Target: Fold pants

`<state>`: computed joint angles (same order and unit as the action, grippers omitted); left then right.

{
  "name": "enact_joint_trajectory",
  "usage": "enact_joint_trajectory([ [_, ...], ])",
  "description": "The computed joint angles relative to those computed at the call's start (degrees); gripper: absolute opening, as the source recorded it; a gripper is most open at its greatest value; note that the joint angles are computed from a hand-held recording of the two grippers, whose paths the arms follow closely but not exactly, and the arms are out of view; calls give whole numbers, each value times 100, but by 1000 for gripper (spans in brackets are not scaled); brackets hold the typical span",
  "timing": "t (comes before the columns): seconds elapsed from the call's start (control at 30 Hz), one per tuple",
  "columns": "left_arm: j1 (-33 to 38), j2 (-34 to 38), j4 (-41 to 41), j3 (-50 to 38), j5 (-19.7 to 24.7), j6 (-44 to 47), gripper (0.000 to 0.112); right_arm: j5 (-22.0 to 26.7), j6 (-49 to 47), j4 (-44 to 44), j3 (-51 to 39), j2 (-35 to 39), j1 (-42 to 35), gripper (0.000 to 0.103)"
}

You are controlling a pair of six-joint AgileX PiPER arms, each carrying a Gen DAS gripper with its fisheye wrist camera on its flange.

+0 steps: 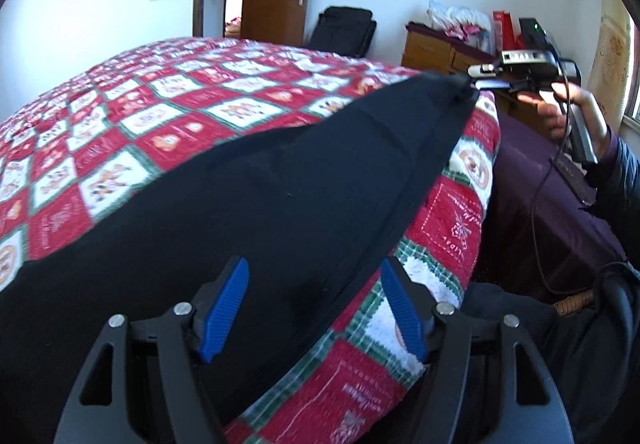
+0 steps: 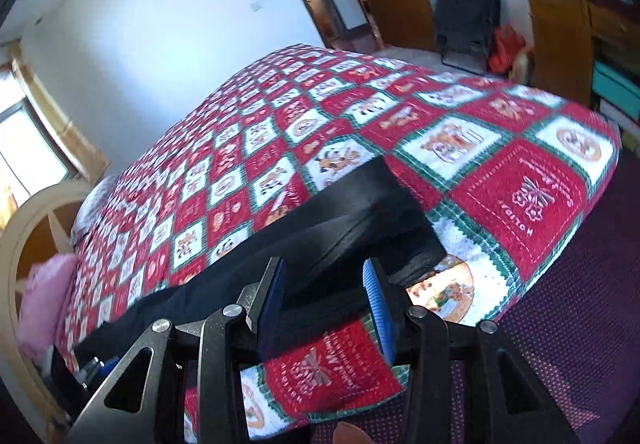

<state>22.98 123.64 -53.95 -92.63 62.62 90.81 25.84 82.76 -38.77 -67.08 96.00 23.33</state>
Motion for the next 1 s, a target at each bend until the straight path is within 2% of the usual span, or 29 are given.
enact_joint_trajectory([
  [0.07, -118, 94, 99, -72, -10, -111, 71, -215, 19, 140, 78, 19, -144, 42],
  [0.2, -304, 77, 119, 68, -332, -105, 69, -226, 167, 187, 11, 119, -357, 42],
  [0.23, -340, 33, 134, 130, -443, -105, 68, -325, 173, 214, -8, 136, -433, 39],
  [0.27, -366, -7, 137, 191, -550, -87, 61, -303, 154, 214, -75, 171, -459, 32],
  [0.3, -377, -48, 118, 252, -621, -30, 52, -210, 20, 272, -208, 239, -472, 9],
  [0.33, -378, -56, 128, 267, -626, -12, 47, -146, -211, 336, -403, 326, -483, 4],
  [0.37, -380, -46, 170, 251, -631, -43, 37, -152, -352, 361, -521, 371, -496, 4],
  [0.5, -279, 188, 238, -145, -399, -459, 17, -350, -1139, 599, -1079, 471, -597, 4],
  [0.6, -174, 583, 278, -776, 155, -1068, 17, -689, -2069, 998, -1539, 454, -639, 3],
  [0.67, -140, 630, 206, -816, 241, -1116, 17, -978, -2587, 1322, -1576, 351, -646, 3],
  [0.7, -134, 594, 167, -728, 199, -1039, 17, -1073, -2703, 1344, -1512, 261, -619, 3],
  [0.8, -115, 574, 112, -650, 203, -944, 17, -949, -2192, 684, -1119, 75, -505, 3],
  [0.83, -117, 596, 115, -677, 228, -937, 17, -911, -2041, 614, -768, -37, -547, 3],
  [0.9, -95, 670, 148, -804, 361, -980, 17, -1159, -2081, 945, -77, -253, -716, 4],
  [1.0, -86, 769, 232, -1003, 532, -1030, 17, -1376, -1273, 509, 1021, -638, -877, 4],
])
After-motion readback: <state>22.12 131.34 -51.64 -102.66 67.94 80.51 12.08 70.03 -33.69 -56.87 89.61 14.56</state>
